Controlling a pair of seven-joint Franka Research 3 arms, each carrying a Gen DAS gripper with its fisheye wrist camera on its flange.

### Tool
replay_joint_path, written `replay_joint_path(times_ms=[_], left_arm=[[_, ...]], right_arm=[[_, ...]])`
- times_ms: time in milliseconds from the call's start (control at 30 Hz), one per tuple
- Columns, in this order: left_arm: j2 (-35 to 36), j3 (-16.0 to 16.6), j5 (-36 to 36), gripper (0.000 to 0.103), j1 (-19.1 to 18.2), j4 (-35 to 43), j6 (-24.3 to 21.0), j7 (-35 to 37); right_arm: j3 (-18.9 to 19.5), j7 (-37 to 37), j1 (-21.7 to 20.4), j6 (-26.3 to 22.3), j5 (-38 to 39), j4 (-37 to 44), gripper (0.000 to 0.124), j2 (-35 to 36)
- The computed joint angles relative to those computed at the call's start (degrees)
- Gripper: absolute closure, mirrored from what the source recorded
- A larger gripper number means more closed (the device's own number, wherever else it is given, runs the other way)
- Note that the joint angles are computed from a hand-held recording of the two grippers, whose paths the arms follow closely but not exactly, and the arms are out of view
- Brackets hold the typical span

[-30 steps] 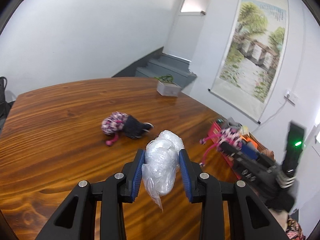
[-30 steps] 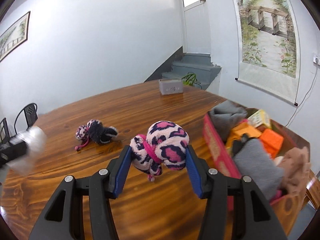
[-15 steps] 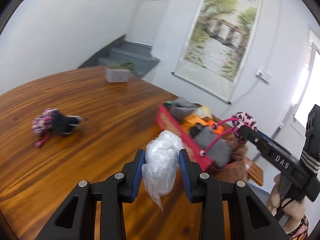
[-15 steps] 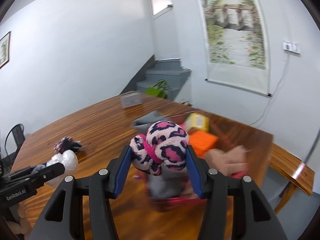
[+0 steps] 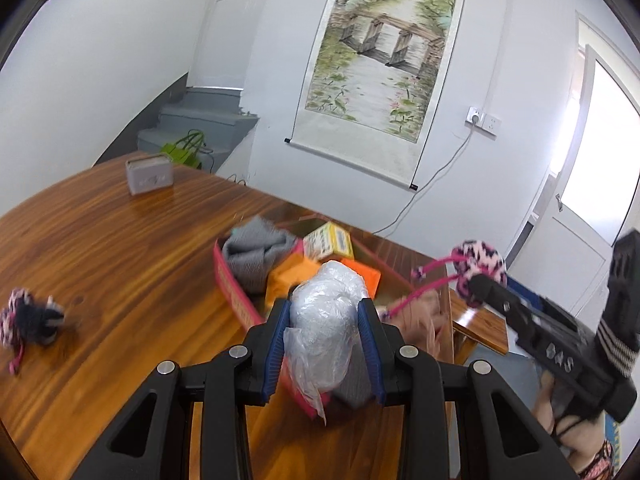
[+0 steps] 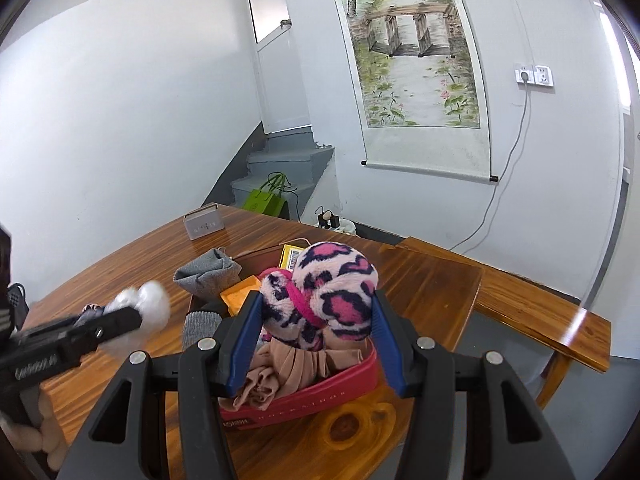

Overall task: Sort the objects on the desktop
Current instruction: 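Carry the white bag and leopard plush ball over the red tin, then lower both items into the red tin and open both grippers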

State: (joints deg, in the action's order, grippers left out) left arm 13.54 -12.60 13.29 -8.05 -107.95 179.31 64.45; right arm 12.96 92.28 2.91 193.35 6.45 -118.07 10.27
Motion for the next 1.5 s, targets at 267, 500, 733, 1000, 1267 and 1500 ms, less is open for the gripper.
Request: replay_joint_path(times_ms=[267, 500, 733, 1000, 1267, 1500], left_arm=[[7.7, 0.1, 0.7, 0.067, -1.3, 11.6, -5.9, 1.8], [12.5, 0.2, -1.0, 0.067, -1.7, 18.0, -10.3, 2.8], [14.3, 0.0, -1.5, 0.066, -1.1, 19.8, -11.4, 4.5], [15.5, -0.3, -2.9, 0.066, -0.3, 20.5, -12.4, 5.3], [12.4, -3.0, -6.6, 0.052, 2.5, 16.2, -8.9, 7.8], [8.6, -3.9, -8.4, 0.052, 4.3, 11.3, -5.5, 8.2]], right_arm=[[10.6, 5.3, -11.6, -0.1, -8.0, 2.6, 0.067, 3.0], [11.5, 2.3, -10.8, -2.2, -7.6, 5.1, 0.067, 5.6], [11.5, -3.7, -8.7, -4.9, -4.1, 7.9, 0.067, 8.4], [9.6, -9.9, -5.8, -6.7, 0.1, 9.0, 0.066, 9.2], [17.9, -17.5, -12.4, -9.7, 7.0, 10.9, 0.061, 10.8], [26.1, -22.7, -19.6, -7.9, 15.3, 9.5, 0.061, 9.8]])
